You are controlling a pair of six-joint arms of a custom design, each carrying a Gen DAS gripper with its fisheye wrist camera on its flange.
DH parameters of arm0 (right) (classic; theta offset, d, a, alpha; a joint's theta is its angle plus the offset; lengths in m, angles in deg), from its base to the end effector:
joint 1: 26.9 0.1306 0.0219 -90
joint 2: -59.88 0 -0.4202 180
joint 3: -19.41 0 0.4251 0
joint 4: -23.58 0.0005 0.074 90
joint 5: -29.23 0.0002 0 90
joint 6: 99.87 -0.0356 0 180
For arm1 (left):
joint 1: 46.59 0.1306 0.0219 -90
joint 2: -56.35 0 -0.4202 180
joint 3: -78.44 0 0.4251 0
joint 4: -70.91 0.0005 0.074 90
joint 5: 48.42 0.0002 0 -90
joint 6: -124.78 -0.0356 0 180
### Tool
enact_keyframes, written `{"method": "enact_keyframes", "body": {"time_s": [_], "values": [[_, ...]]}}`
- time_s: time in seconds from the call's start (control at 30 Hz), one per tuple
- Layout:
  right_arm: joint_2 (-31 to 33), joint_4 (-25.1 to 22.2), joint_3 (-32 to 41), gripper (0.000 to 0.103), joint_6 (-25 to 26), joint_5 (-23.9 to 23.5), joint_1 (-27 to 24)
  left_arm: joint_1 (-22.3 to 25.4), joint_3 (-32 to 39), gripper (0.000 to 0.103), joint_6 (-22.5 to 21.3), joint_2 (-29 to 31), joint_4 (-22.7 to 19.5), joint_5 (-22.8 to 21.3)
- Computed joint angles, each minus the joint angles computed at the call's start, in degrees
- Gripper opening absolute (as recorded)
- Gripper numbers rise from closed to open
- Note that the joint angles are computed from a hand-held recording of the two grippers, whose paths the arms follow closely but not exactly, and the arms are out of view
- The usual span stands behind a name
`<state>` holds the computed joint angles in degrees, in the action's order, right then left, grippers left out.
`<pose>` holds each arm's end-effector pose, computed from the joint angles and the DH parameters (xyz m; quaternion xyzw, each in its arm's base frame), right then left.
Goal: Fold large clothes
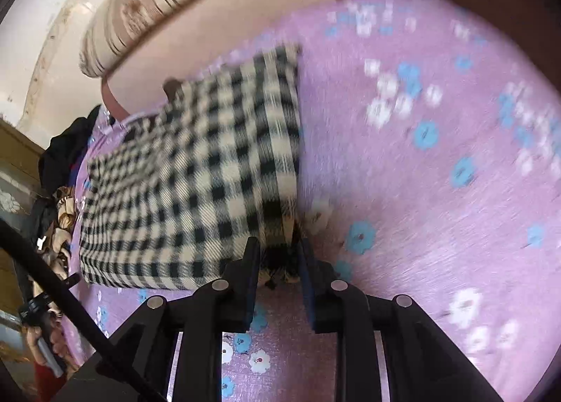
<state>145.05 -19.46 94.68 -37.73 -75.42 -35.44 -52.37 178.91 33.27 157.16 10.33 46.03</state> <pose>0.4665 -0.0615 0.3896 0.2552 0.9060 0.1721 0.2905 0.5756 -0.0615 0.4450 0.0712 0.9647 -0.0469 0.2493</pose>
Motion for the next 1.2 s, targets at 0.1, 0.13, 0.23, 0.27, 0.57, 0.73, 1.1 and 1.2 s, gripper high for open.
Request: {"method": "enact_keyframes", "body": {"time_s": [0.1,0.13,0.23,0.27,0.57,0.73,1.1,1.2], "values": [[-2.22,1.6,1.12,0.032,2.22,4.83,1.25,-0.32,-4.01,0.055,1.45,-3.7,4.66,0.05],[-2.37,2.87,1.67,0.038,2.23,5.12,1.88,-0.73,-4.37,0.056,1.8,-4.06,5.25,-0.04],[-0.11,4.78,4.43,0.044,2.89,5.61,4.38,-2.42,-5.77,0.063,2.5,-5.27,7.42,-1.12],[1.35,4.34,5.8,0.044,3.64,5.58,5.51,-3.15,-7.03,0.067,2.74,-6.21,8.75,-1.73],[18.49,-1.49,22.13,0.043,10.04,11.05,13.44,-6.18,-13.32,0.073,7.09,-6.92,13.32,-4.1],[26.92,-8.94,32.05,0.042,12.68,17.58,13.35,-5.0,-15.22,0.073,9.27,-6.22,15.01,-4.02],[28.8,-8.07,39.16,0.042,14.6,2.23,21.12,-3.81,-19.74,0.08,10.26,-8.57,22.77,-4.78],[33.85,-10.79,46.07,0.042,17.57,2.21,24.44,-3.93,-19.64,0.083,10.02,-8.37,22.9,-5.13]]}}
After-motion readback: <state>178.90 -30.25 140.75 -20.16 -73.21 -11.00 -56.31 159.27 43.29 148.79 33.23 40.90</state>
